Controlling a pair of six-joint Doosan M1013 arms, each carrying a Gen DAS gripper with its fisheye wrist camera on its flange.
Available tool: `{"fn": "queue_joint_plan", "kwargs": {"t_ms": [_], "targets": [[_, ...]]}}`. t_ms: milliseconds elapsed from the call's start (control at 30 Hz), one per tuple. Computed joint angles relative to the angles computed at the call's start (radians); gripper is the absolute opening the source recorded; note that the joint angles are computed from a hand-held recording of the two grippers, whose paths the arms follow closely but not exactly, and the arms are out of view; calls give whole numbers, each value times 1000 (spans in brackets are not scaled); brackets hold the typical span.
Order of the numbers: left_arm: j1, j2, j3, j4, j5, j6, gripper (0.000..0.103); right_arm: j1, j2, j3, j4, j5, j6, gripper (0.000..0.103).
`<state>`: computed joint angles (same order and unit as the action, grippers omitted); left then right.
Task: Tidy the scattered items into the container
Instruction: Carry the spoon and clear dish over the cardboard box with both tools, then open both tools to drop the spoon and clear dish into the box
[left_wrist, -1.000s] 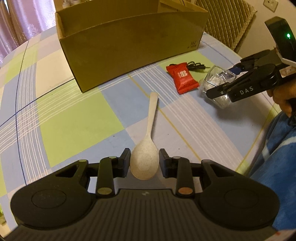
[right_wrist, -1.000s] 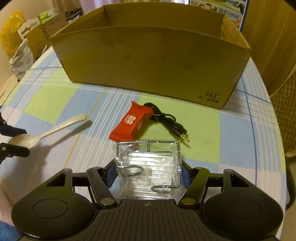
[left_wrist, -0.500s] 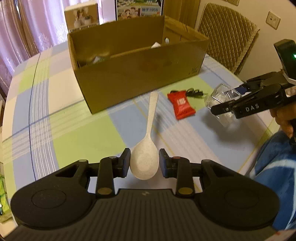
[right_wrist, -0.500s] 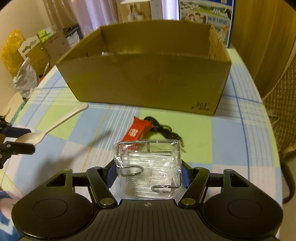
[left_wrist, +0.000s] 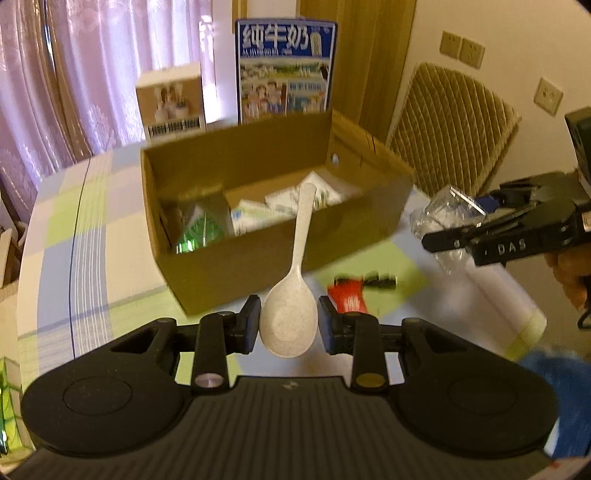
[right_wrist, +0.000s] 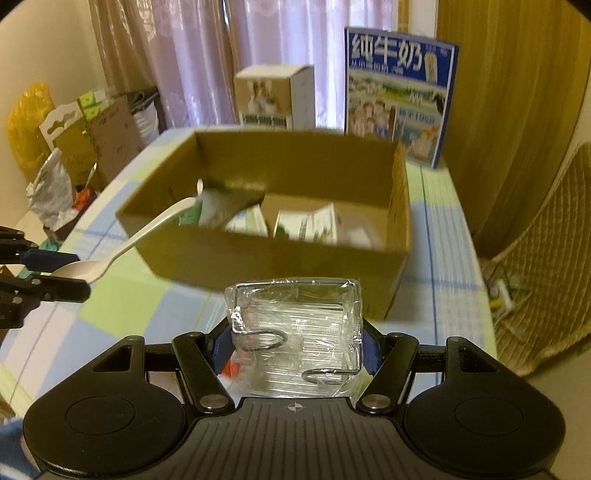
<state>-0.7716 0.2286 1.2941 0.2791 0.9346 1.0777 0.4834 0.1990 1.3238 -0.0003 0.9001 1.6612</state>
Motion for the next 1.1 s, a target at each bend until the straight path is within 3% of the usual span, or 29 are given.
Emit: {"fn": "queue_joint_plan", "kwargs": {"t_ms": [533,1100], "targets": [[82,149,-219,-42,28,66,28,-12,166,-254,-12,28,-49,63],[120,203,-236,-74,8,33,28,-19,245,-323,-10,53,-63,63]]}}
